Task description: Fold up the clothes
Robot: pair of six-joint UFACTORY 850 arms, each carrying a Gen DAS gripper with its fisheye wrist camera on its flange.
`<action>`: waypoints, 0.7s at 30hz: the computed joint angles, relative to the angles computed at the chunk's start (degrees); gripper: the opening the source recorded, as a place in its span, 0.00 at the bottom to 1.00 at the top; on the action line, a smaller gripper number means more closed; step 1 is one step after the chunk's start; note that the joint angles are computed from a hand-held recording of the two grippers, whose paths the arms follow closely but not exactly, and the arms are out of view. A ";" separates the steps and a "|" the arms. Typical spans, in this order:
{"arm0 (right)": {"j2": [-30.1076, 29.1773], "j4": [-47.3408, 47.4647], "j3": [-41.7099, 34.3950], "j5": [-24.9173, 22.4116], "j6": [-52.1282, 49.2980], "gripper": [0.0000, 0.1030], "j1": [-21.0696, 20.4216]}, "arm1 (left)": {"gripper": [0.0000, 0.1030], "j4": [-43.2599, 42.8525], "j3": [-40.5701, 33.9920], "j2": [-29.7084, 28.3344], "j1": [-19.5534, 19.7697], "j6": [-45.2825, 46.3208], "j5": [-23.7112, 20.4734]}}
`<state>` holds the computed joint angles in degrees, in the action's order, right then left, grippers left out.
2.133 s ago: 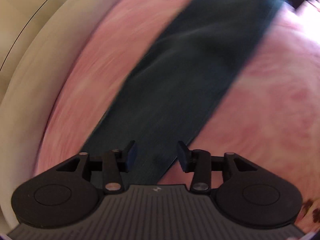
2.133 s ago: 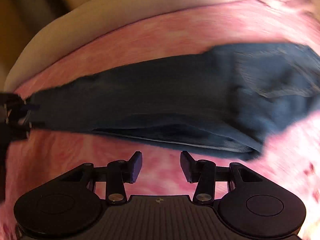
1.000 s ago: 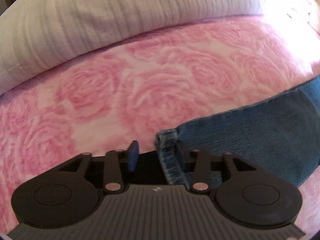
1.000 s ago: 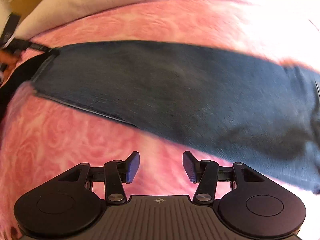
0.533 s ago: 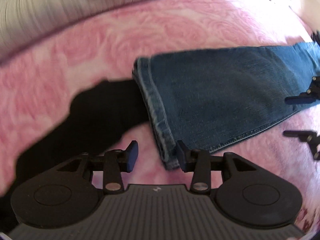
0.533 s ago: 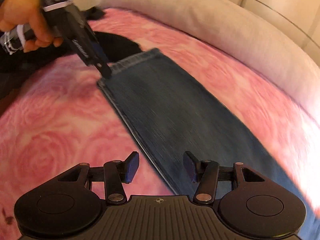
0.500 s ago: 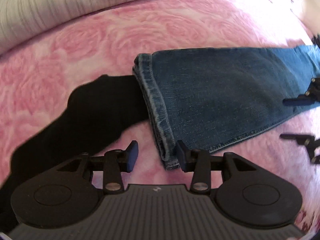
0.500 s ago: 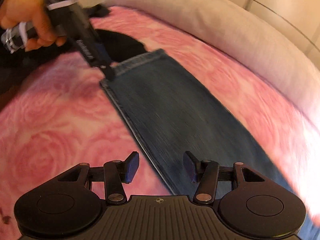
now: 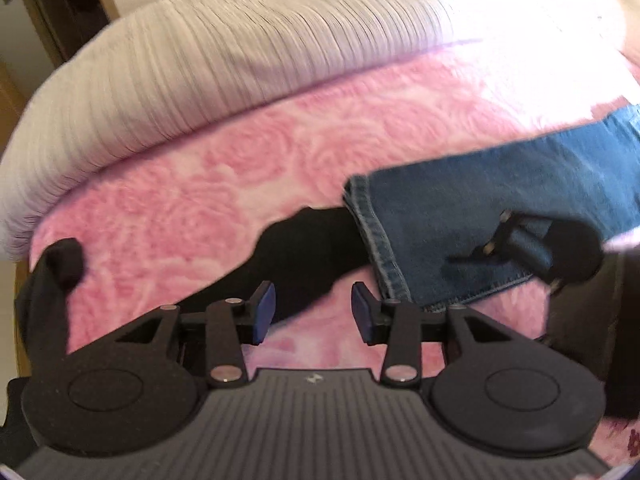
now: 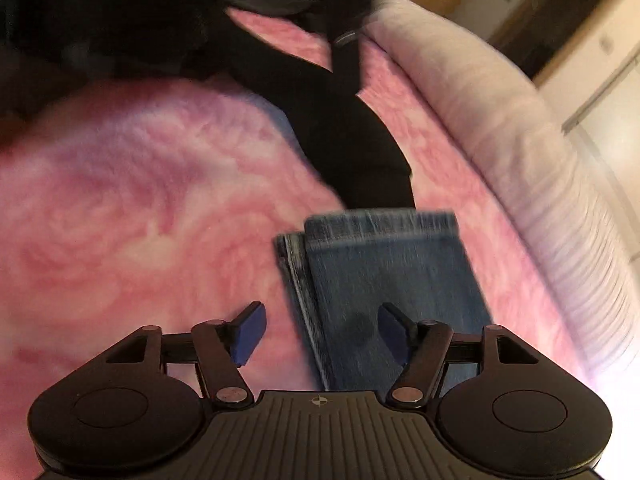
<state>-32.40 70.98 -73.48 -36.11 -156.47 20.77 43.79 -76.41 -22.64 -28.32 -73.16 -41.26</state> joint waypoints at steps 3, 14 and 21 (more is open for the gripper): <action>0.18 11.56 2.67 0.74 -13.63 0.63 0.84 | 0.39 1.68 0.26 0.30 -0.25 -1.72 -0.26; 0.66 -0.16 -5.24 -7.40 16.44 0.04 -2.27 | 0.48 13.84 -0.31 0.02 -2.33 -11.38 3.08; -1.16 4.69 -19.24 -13.23 44.25 0.03 -11.90 | 0.49 10.47 -9.07 -5.92 -2.88 -4.48 5.47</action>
